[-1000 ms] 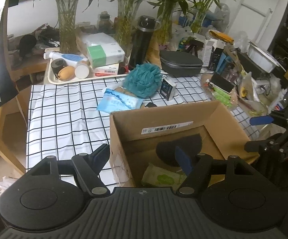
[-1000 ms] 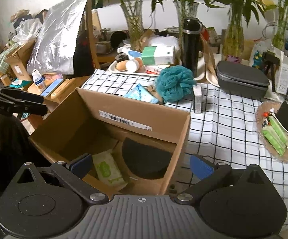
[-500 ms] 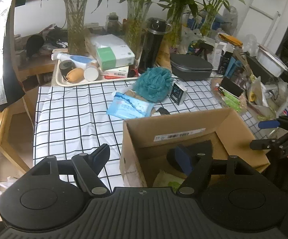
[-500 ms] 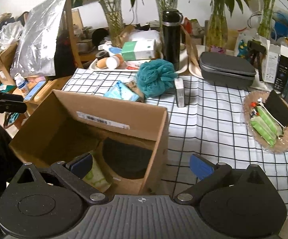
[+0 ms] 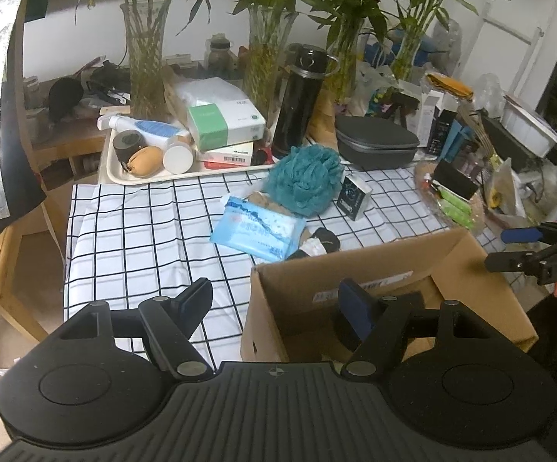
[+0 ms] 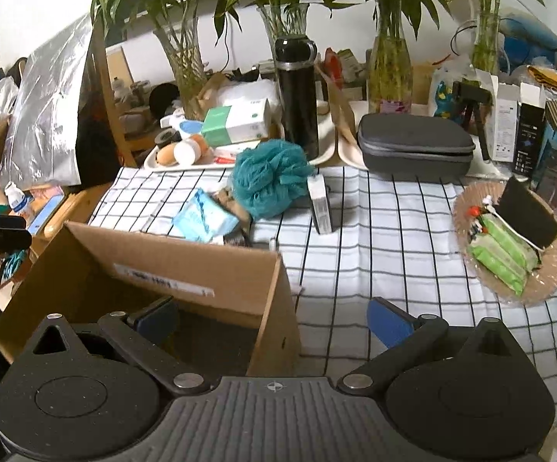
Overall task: Organize soft objects
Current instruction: 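Withdraw both tools from the box toward the black roll and white box, then grasp the black roll with white band with the left gripper while the right grasps the small white box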
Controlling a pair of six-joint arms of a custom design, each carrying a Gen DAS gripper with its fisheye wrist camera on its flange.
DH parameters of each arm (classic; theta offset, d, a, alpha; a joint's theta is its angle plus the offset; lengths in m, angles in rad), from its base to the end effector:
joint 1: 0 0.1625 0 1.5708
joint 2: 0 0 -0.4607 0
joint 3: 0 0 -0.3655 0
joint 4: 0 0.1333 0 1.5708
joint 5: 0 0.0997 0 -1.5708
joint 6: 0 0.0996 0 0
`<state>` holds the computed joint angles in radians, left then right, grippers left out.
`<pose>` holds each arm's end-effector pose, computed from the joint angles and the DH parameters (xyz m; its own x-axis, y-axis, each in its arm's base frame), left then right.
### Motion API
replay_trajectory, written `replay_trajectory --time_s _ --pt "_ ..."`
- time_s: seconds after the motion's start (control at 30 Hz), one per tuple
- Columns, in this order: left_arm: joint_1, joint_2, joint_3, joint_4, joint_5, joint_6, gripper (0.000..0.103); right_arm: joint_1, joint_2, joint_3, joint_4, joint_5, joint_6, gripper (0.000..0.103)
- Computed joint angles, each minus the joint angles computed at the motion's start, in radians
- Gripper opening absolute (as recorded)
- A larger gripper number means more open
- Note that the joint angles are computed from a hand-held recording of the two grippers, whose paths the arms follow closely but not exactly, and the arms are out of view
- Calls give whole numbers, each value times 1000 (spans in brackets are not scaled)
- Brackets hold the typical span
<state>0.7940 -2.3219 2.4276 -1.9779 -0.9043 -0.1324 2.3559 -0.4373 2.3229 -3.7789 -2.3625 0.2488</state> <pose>0.0216 -0.2561 0.4155 -0.7715 0.3265 -0.5460 0.5726 0.7305 -0.3722 0.3417 -0.2536 -0.0247 -0.8013 -0.1616 0.5760 -0.4882 0.7332 -0.4734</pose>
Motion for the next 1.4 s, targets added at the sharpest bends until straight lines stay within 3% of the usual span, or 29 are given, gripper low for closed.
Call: replay_trajectory --time_s 0.67,0.97,1.2,1.4 --pt "280 279 -1 -479 -137 312 72 -131 56 -56 -195 10 -228 103" --pt "389 433 -24 -672 -196 440 72 -223 75 -81 -269 55 -306 103" --pt "476 546 -59 -785 -282 517 72 -271 96 -128 -279 83 -393 103" --pt "525 646 -69 -886 -316 628 72 -304 113 -172 -268 121 -495 102"
